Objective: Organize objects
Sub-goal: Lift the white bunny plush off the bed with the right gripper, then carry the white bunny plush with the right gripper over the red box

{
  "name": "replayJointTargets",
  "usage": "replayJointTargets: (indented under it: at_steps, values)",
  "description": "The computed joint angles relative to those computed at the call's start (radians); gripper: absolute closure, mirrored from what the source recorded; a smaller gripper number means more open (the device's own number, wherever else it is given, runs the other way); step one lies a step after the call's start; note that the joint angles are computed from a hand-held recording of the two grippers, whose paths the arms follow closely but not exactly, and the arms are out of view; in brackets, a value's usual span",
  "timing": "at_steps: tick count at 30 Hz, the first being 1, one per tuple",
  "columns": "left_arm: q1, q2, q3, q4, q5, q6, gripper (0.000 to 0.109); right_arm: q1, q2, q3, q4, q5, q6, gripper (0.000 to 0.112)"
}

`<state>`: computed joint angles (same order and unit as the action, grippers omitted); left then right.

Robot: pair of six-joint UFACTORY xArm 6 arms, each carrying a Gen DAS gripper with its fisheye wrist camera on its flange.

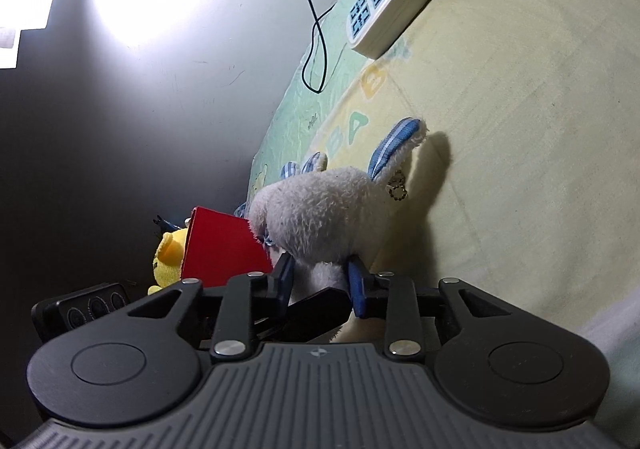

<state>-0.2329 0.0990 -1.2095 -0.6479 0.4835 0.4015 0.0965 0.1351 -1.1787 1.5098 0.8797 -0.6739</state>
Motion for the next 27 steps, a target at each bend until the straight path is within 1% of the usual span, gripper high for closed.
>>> replayJointTargets:
  at_steps: [3,5,8,11,15,20,27]
  values:
    - [-0.007,-0.063,0.054,0.02,-0.031,0.011,0.035,0.007,-0.049,0.034,0.005,0.0,-0.019,0.081]
    - [-0.006,-0.104,0.085,0.011,-0.034,0.024,0.035,0.021,-0.088,0.057,0.006,-0.013,-0.028,0.081]
    - [-0.005,-0.179,0.14,0.004,-0.049,0.044,0.035,0.054,-0.152,0.098,0.025,-0.047,-0.036,0.081]
    - [0.003,-0.262,0.198,0.003,-0.059,0.067,0.035,0.105,-0.214,0.122,0.025,-0.101,-0.049,0.081]
    - [0.034,-0.377,0.258,-0.021,-0.051,0.125,0.035,0.175,-0.276,0.132,0.068,-0.167,-0.1,0.081]
    - [0.086,-0.5,0.309,-0.08,-0.067,0.238,0.035,0.264,-0.295,0.093,0.121,-0.243,-0.178,0.081]
    - [0.208,-0.605,0.337,-0.182,-0.028,0.367,0.035,0.377,-0.25,-0.001,0.16,-0.306,-0.256,0.081]
